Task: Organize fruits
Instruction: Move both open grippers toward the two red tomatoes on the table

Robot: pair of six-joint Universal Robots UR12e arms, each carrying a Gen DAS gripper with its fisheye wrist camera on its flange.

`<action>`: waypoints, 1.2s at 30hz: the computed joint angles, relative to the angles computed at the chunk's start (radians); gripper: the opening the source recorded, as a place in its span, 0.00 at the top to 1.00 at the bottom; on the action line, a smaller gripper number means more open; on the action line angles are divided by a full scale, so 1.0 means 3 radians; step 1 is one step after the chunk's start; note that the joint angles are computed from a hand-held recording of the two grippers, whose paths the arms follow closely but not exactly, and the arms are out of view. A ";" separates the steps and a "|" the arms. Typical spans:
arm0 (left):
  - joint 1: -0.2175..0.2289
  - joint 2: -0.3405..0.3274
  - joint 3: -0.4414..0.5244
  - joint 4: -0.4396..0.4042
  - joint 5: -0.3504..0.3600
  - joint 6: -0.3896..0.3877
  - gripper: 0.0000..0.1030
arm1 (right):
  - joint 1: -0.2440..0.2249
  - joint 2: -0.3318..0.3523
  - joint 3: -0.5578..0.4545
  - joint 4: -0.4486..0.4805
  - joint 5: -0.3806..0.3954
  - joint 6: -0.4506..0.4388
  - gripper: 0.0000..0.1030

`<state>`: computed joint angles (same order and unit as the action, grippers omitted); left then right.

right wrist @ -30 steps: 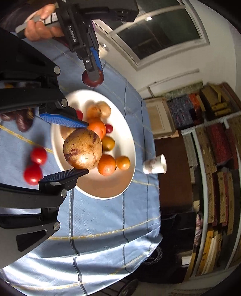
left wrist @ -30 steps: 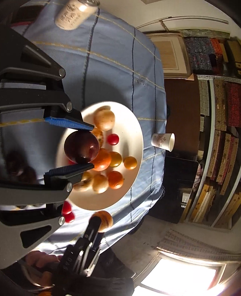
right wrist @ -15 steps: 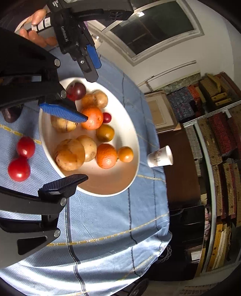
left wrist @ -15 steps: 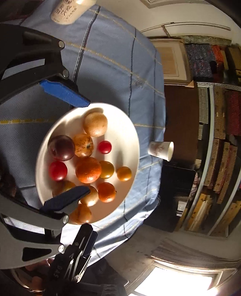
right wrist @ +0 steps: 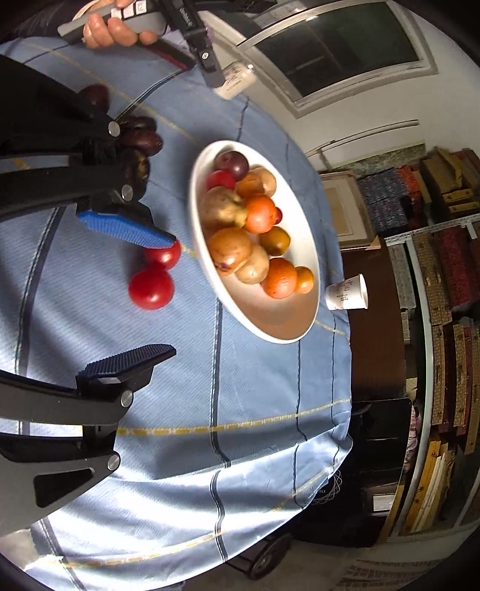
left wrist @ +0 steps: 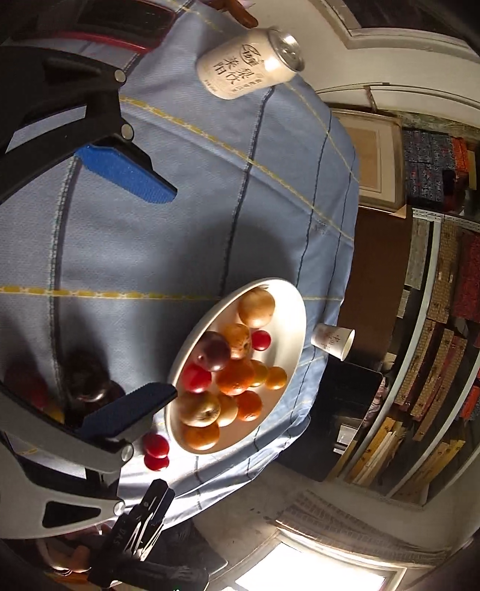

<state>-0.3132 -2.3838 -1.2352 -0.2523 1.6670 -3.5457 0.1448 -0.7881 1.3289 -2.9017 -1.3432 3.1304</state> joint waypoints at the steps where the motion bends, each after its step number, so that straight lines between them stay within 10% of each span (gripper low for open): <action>1: 0.0001 0.0011 -0.0025 0.0031 -0.0009 0.0001 0.07 | 0.0005 -0.0005 0.0004 0.0034 -0.0028 -0.0025 0.53; 36: -0.0016 0.0094 -0.0156 0.0077 -0.0149 0.0137 0.07 | 0.0061 0.0113 -0.0188 0.0375 -0.0084 -0.0306 0.71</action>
<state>-0.3180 -2.3555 -1.2820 -0.2292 1.6222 -3.5045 0.1632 -0.7542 1.2725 -2.7891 -1.3685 3.0386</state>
